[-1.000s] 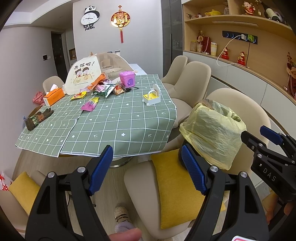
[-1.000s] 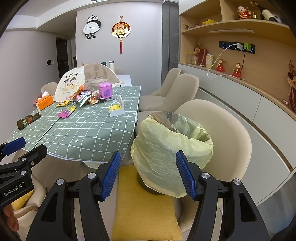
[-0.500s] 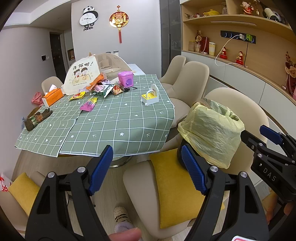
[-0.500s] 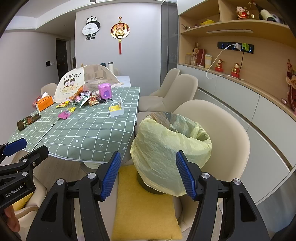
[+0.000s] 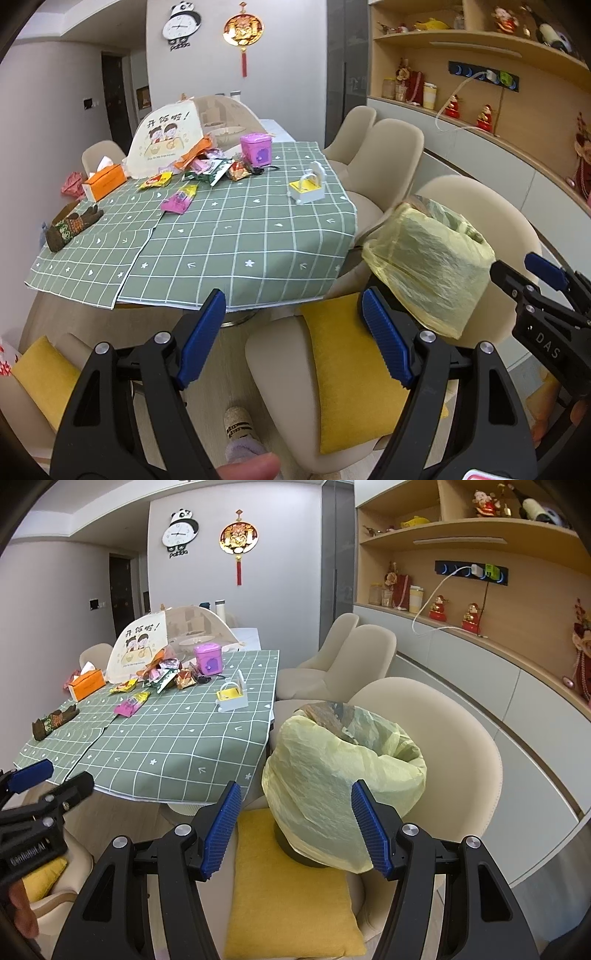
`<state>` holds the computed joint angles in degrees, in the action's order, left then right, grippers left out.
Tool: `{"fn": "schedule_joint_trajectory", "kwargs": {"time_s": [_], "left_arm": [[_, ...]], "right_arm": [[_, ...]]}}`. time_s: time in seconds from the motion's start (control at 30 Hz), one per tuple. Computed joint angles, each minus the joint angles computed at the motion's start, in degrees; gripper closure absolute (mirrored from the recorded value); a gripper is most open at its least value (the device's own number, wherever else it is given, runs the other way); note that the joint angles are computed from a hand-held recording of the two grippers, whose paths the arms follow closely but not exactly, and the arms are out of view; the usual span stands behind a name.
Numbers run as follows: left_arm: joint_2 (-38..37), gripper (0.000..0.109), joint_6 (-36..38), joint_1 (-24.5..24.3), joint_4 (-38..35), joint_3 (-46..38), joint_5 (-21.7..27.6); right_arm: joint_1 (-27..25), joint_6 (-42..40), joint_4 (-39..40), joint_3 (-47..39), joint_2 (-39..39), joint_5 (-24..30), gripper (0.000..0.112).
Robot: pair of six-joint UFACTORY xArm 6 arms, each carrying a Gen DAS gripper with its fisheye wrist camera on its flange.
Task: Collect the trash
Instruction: 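Move both tools over the table toward the snack wrappers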
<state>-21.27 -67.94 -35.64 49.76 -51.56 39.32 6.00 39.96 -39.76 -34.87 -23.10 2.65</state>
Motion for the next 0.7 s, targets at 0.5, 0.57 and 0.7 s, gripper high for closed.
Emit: {"fn": "schedule_joint_trajectory", "kwargs": {"time_s": [0.5,0.57,0.7], "left_arm": [[14.5,0.028,37.0,32.5,-25.9,-6.8,-24.2],[20.4,0.028,49.0,35.1,-36.6,-11.3,-26.3],[36.8,0.028,72.3,40.8,-56.2,-29.9,-21.1]], "right_arm": [[11.0,7.1,-6.5,-34.6,30.7,9.6,0.054],[12.9,6.8,-4.7,-42.1,36.6,12.0,0.054],[16.5,2.7,-1.2,-59.2,48.8,18.5,0.054]]}}
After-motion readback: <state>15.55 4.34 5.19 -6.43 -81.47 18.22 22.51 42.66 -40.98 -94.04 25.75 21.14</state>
